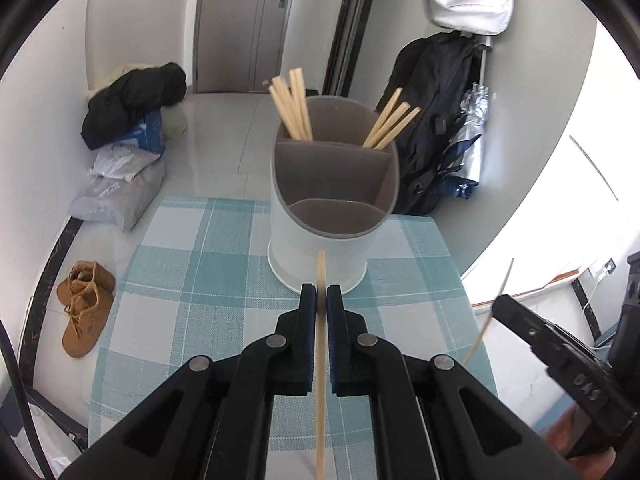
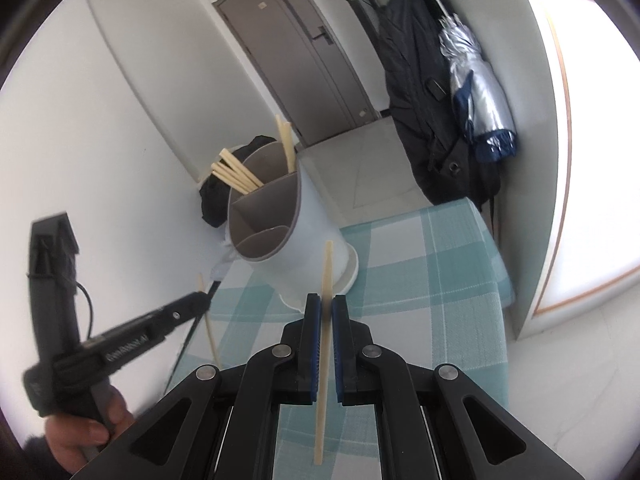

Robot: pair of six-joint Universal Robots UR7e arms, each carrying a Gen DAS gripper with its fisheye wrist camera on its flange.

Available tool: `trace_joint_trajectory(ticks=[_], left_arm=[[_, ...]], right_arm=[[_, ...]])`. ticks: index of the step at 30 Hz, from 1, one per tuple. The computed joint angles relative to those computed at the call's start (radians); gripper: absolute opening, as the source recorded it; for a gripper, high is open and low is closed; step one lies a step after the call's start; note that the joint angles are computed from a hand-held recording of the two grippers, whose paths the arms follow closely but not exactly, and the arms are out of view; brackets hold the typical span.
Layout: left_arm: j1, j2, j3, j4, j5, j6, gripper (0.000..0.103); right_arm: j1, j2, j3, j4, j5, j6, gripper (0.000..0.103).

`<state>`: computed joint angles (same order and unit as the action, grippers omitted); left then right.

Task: Organize utensils
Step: 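Lift both held chopsticks up over the utensil holder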

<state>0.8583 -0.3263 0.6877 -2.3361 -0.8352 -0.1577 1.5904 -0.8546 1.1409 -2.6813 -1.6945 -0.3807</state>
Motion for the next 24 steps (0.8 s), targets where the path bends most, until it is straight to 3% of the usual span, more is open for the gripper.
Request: trace_joint_trajectory(ticks=[8, 24], left_arm=[[-0.024, -0.05, 0.084, -0.044, -0.009, 0.054, 0.001], [-0.032, -0.103, 0.156, -0.075, -0.043, 0.116, 0.001]], right_arm=[[0.026, -0.004, 0.052, -0.098, -0.035, -0.085, 0.005], [0.049, -0.016, 0.102, -0.167, -0.028, -0.124, 0.005]])
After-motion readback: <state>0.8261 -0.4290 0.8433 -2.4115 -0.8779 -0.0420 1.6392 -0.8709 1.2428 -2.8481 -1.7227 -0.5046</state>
